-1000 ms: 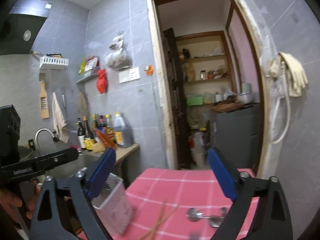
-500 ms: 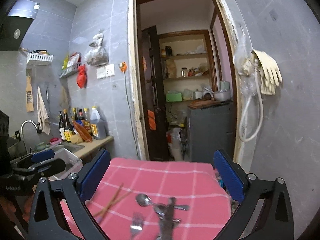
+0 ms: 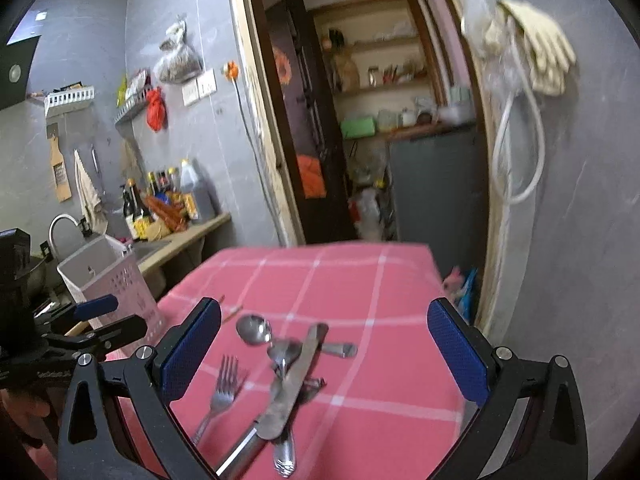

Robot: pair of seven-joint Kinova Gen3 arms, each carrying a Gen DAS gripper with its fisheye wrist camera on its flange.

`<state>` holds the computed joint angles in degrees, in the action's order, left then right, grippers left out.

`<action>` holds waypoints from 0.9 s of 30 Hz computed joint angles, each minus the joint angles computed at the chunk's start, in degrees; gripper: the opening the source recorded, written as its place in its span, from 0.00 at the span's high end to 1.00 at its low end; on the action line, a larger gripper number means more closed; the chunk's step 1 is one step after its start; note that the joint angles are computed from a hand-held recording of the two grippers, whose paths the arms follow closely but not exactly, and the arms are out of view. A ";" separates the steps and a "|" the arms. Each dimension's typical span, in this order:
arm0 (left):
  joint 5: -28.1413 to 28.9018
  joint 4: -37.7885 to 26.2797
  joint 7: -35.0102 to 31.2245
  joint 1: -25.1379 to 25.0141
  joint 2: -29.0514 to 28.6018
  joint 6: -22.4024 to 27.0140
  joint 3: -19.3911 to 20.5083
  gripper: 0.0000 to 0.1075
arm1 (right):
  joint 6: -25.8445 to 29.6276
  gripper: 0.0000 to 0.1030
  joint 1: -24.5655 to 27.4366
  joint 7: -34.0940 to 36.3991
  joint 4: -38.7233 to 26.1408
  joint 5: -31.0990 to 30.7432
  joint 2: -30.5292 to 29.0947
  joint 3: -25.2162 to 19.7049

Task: Organize utensils
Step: 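Reach the right tool toward the silver knife while the left tool approaches the wooden chopsticks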

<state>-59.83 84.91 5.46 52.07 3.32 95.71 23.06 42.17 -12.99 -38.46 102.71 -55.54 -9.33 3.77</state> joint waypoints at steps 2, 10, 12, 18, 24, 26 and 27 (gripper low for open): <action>1.91 -0.25 -1.02 -1.03 0.25 -0.65 -0.75 0.05 | 2.53 0.02 0.18 -0.42 -1.21 0.65 2.54 0.17; 8.12 0.22 -2.65 -4.30 1.13 -3.55 -3.16 0.22 | 12.14 0.22 4.20 -1.79 -6.61 2.69 11.50 -4.66; 10.12 0.56 -2.89 -5.51 0.95 -4.65 -3.92 0.26 | 13.72 0.31 4.77 -3.32 -8.02 3.89 13.43 -6.10; 15.11 2.71 -2.30 -9.68 -0.74 -8.91 -5.19 0.31 | 17.90 0.45 5.12 -8.34 -12.28 7.39 18.34 -9.47; 21.40 4.39 -4.06 -14.88 -2.44 -13.00 -6.09 0.38 | 21.24 0.52 4.95 -11.80 -16.85 9.95 22.25 -11.78; 23.09 4.73 -4.99 -16.49 -2.77 -14.01 -6.32 0.41 | 22.61 0.55 4.77 -13.28 -18.41 10.78 23.68 -12.37; 23.87 4.84 -5.64 -17.25 -2.84 -14.47 -6.45 0.42 | 23.00 0.57 4.71 -13.72 -19.04 11.16 24.23 -12.63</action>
